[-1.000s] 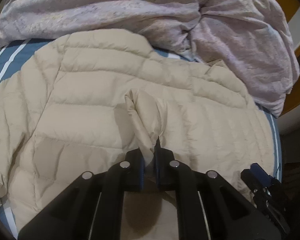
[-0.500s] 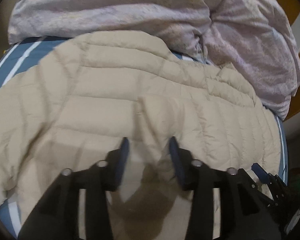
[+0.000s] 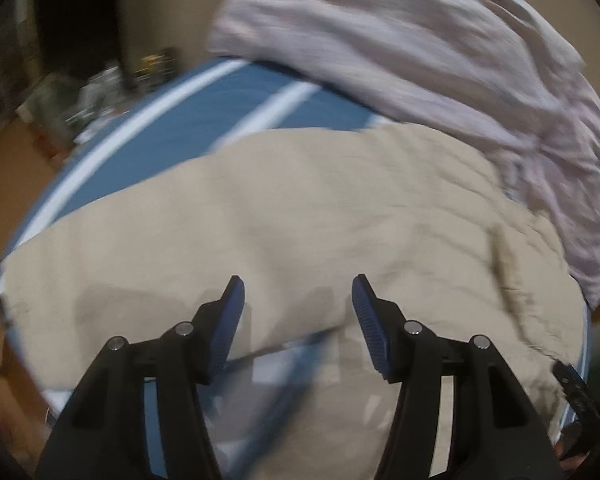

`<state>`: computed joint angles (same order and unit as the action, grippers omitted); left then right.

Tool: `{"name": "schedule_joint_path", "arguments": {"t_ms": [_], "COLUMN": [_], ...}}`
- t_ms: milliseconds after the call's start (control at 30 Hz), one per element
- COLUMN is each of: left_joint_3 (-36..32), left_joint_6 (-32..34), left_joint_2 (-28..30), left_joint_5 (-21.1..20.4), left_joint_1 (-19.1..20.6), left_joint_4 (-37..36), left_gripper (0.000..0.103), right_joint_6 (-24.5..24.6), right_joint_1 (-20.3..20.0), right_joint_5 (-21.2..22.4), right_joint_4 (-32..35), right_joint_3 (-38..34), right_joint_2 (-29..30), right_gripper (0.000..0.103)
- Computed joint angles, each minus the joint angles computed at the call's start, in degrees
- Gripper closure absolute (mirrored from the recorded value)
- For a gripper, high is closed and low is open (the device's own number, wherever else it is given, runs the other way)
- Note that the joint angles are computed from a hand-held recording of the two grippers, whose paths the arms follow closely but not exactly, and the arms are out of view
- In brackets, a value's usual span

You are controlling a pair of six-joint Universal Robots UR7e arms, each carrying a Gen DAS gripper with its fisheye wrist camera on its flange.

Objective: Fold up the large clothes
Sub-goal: 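Grasp the other sleeve end with the left gripper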

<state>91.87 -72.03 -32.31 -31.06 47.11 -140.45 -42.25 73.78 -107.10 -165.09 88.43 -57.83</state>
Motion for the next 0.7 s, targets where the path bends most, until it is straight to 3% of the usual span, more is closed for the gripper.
{"name": "schedule_joint_path", "arguments": {"t_ms": [233, 367, 500, 600, 700], "left_joint_3": [16.4, 22.3, 26.6, 28.2, 27.6], "left_joint_6": [-28.9, -40.9, -46.7, -47.1, -47.7], "left_joint_2": [-14.2, -19.3, -21.6, -21.5, -21.0], "left_joint_5": [0.9, -1.0, -3.3, -4.2, -3.8], "left_joint_1": [-2.2, -2.8, -2.8, -2.7, -3.0], "left_joint_4": [18.6, 23.6, 21.8, 19.1, 20.9], "left_gripper": [0.047, 0.047, 0.05, 0.052, 0.054], "right_joint_6": [-2.1, -2.9, -4.0, -4.3, -4.1], "right_joint_1": [0.7, 1.2, 1.5, 1.6, 1.5], "right_joint_5": [0.9, 0.9, 0.7, 0.5, 0.2], "right_joint_4": [-1.3, -1.9, -2.7, -2.9, -3.3], "right_joint_3": [6.2, 8.7, 10.5, 10.9, 11.2], "right_joint_2": [-3.0, -4.1, -4.8, -5.1, -5.3], "right_gripper": [0.02, 0.02, 0.02, 0.02, 0.02]}}
